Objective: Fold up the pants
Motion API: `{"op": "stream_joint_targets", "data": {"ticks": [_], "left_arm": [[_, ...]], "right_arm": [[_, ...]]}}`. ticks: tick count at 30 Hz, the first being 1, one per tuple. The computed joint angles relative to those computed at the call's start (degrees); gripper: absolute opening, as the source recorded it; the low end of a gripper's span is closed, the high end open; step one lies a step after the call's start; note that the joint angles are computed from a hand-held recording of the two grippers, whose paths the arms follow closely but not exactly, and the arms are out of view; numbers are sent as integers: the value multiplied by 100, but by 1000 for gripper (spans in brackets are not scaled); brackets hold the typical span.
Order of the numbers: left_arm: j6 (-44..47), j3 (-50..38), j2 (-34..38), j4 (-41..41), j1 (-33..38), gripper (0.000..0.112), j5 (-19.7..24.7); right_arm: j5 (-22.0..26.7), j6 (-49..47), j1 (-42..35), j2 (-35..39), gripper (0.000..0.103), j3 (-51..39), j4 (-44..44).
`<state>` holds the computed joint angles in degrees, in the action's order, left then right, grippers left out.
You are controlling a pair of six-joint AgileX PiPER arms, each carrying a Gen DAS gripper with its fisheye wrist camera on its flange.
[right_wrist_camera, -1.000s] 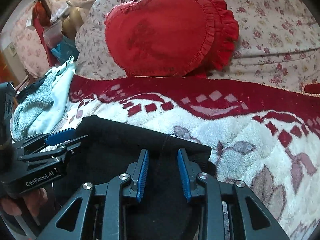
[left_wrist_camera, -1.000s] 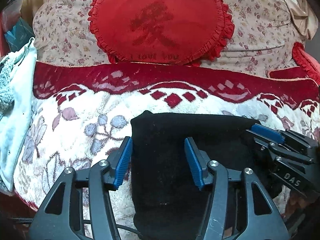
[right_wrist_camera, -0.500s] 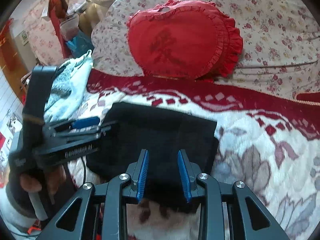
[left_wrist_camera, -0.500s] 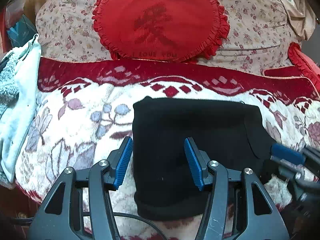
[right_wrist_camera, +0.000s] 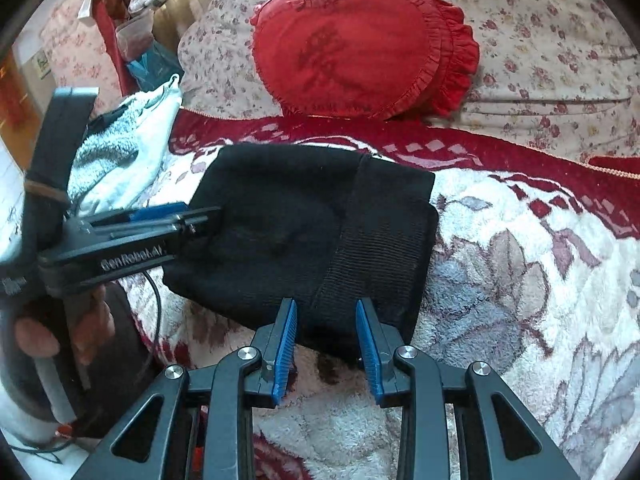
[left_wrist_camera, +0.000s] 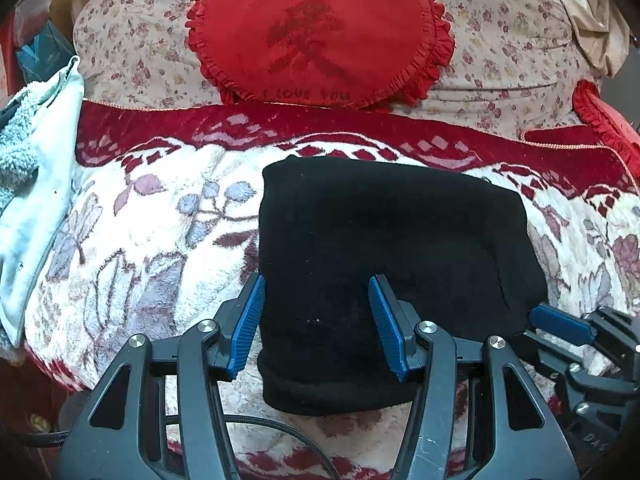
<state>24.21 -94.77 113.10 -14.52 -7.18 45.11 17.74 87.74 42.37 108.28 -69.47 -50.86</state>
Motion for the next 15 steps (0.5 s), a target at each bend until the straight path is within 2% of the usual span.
{"op": "stream_joint_targets", "data": {"ticks": [5, 9, 12, 15], "left_arm": [[-85, -74, 114, -36, 22, 66, 129], [-122, -121, 211, -255, 120, 74, 241], [-167, -171, 268, -378, 180, 78, 389], [-58, -45, 197, -382, 171, 78, 278]], "right_arm": [[-65, 295, -12, -145, 30, 80, -293], [-112, 1184, 14, -235, 30, 119, -1121], [-153, 994, -39, -175, 30, 15, -969], [-121, 634, -57, -48, 30, -122, -627]]}}
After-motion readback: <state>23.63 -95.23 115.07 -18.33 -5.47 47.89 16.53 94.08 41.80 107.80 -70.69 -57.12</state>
